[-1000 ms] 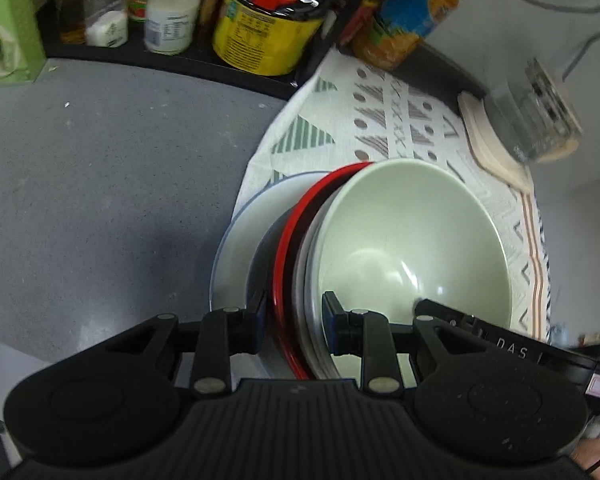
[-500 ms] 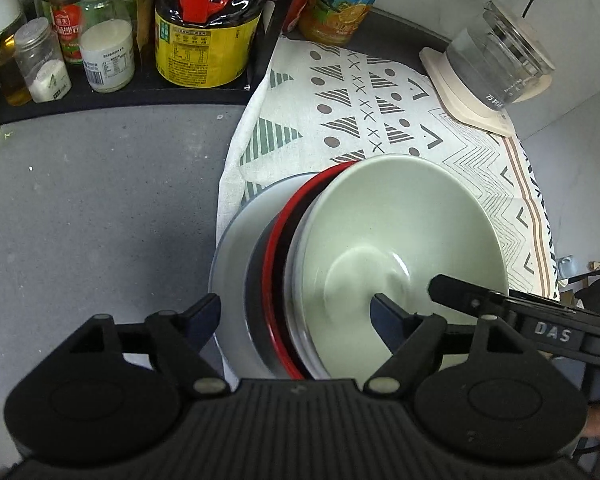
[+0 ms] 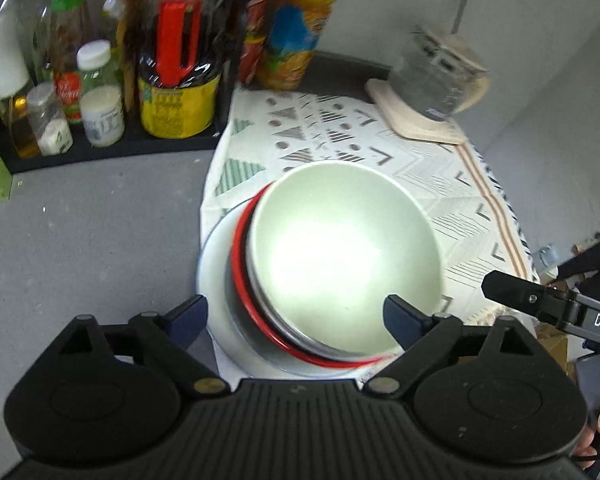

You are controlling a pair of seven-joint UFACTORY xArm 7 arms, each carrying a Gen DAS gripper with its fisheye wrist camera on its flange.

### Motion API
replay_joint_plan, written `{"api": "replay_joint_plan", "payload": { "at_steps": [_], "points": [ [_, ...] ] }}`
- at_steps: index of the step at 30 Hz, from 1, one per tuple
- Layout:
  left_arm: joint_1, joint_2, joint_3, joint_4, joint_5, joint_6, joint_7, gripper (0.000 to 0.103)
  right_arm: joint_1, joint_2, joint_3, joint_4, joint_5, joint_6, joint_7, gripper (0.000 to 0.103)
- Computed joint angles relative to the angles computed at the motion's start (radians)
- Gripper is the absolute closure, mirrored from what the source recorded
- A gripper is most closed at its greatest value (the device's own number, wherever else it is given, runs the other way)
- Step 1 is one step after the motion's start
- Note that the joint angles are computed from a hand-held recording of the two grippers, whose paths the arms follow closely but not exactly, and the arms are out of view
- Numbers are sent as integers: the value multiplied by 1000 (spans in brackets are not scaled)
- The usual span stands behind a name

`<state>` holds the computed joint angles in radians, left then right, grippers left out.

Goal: Organize plates and bowls

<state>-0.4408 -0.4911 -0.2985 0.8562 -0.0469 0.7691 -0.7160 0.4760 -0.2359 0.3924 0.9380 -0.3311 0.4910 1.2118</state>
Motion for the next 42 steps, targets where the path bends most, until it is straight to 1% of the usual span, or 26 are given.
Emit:
{"api": "replay_joint_plan", "payload": {
  "at_steps": [2,5,7,9,17,26,28,31,37,42],
  "points": [
    [0,-24,-18,1,24,9,-3,6,-14,-52,27,-26,-39,15,58,0],
    [-8,-66,-33,-15,32,5,-16,3,-33,-119,73,-41,-77,79,130,0],
    [-13,-93,-42,-21,38,12,-20,1,-39,-170,94,-61,-88,101,159,0],
    [-14,-128,-55,-31,44,14,-34,1,-46,-226,119,-78,-96,134,179,0],
    [-29,-251,-94,-62,54,37,-54,0,-69,-411,222,-116,-69,259,246,0],
    [-58,-341,-142,-63,46,105,-64,0,-65,-535,295,-99,4,372,227,0],
    [-65,-358,-152,-61,40,121,-68,0,-68,-549,312,-94,17,383,224,0],
    [-59,-384,-177,-49,51,152,-76,0,-88,-565,352,-70,23,430,220,0],
    [-66,-420,-188,-24,37,216,-73,0,-89,-611,390,-53,68,476,227,0],
    [-58,-451,-197,-6,39,255,-57,1,-87,-649,403,-36,100,507,208,0]
  ]
}}
